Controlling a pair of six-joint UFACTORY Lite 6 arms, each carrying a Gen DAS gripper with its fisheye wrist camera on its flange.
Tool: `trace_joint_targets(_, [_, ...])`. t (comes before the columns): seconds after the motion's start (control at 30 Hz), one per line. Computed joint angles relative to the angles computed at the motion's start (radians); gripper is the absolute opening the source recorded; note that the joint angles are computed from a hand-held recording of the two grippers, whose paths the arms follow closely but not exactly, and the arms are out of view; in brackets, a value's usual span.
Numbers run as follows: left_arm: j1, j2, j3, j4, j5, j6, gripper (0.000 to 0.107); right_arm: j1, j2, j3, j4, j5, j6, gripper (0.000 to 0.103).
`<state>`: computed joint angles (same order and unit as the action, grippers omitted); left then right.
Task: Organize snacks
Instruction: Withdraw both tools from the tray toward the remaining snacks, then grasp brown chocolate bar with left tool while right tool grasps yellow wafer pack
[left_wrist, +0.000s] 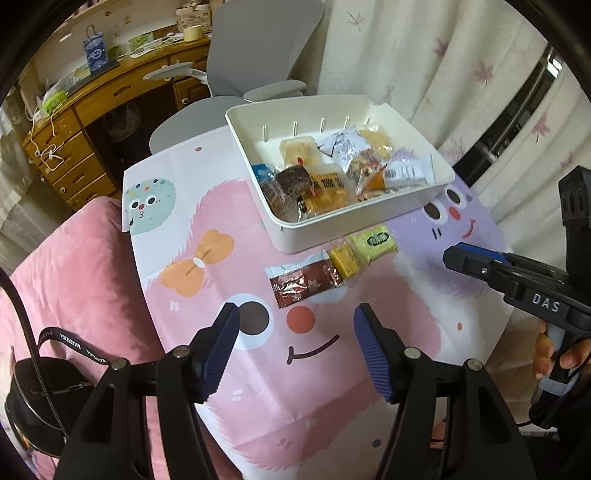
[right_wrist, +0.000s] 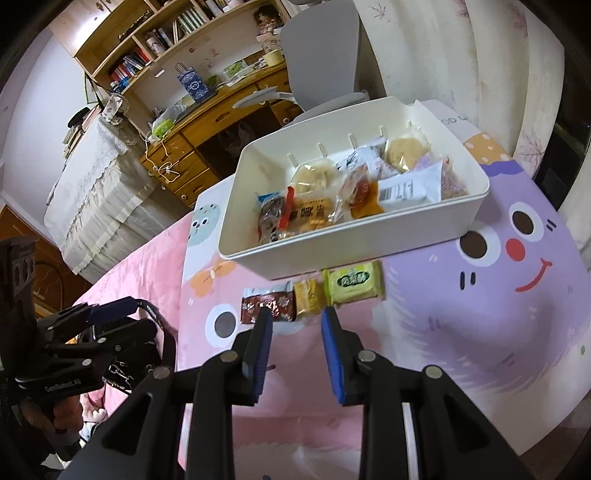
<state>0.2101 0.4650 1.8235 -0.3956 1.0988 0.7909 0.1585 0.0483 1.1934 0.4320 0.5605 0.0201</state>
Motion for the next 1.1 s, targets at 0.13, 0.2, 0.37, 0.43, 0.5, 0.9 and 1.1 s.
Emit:
trace_joint_targets(0.13, [-0.013, 0.016, -0.010, -0.001, -0.016, 0.010, 0.068, 0.006, 0.011, -0.035, 0.056, -0.027, -0.051, 0.035])
trace_joint_targets(0.2, [-0.026, 0.029, -0.013, 0.002, -0.026, 0.011, 0.070, 0.007, 0.029, -0.034, 0.075, -0.033, -0.073, 0.035])
trace_joint_targets(0.37, [-0.063, 0.095, 0.017, 0.016, -0.047, -0.011, 0.071, 0.028, 0.090, -0.019, 0.053, -0.084, -0.108, 0.036])
trace_joint_targets(0.43, [-0.079, 0.139, 0.052, 0.023, -0.040, -0.023, 0.071, 0.041, 0.114, -0.010, 0.026, -0.107, -0.123, 0.036])
trace_joint_targets(0.5, [-0.095, 0.186, 0.087, 0.033, -0.040, -0.031, 0.071, 0.051, 0.136, -0.006, 0.019, -0.133, -0.167, 0.036])
trace_joint_targets(0.9, [-0.152, 0.535, 0.425, 0.095, 0.041, -0.158, 0.071, 0.097, 0.285, 0.021, -0.026, -0.282, -0.324, 0.041])
trace_joint_targets(1.1, [-0.148, 0.707, 0.636, 0.094, 0.093, -0.230, 0.071, 0.116, 0.355, 0.043, -0.024, -0.339, -0.384, 0.041])
